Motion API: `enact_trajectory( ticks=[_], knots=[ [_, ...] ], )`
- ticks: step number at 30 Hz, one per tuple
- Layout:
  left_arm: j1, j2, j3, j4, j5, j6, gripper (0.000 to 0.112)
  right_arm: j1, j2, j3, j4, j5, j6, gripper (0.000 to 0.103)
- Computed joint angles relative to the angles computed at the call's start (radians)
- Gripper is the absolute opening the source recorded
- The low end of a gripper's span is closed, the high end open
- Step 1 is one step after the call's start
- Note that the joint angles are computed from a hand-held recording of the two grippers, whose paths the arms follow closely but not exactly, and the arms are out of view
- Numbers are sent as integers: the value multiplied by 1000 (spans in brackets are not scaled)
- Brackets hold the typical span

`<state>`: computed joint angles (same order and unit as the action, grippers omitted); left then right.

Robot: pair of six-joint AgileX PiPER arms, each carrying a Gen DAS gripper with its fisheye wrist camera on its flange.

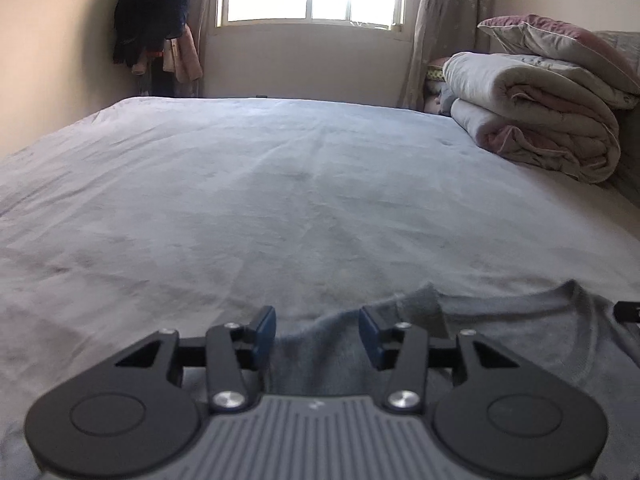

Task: Fold clothes
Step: 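Pull the hem away from the collar with both grippers and lay it flat, then open both grippers and release the spread sweater on the bed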

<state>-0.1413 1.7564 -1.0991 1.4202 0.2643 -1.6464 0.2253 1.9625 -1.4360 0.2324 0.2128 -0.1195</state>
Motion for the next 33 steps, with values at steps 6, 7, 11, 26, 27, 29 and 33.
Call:
enact_trajectory(
  ticks=[6, 7, 11, 26, 27, 29, 33],
  knots=[
    [-56, -179, 116, -237, 33, 194, 61, -16, -208, 213, 78, 26, -52, 31],
    [-68, -208, 130, -273, 46, 226, 63, -19, -238, 242, 101, 33, -72, 31],
    [-124, -318, 176, -414, 112, 351, 65, -16, -337, 327, 135, 61, -105, 31],
    [-486, -628, 243, -575, 562, 419, 78, -2, -706, 569, 159, 172, -93, 37],
    [-519, -644, 246, -577, 596, 409, 80, -3, -731, 585, 157, 180, -88, 37],
    [-585, -672, 256, -582, 658, 382, 83, -4, -777, 615, 153, 195, -76, 38],
    [-684, -710, 270, -647, 770, 386, 85, -17, -862, 678, 160, 231, -78, 42]
  ],
)
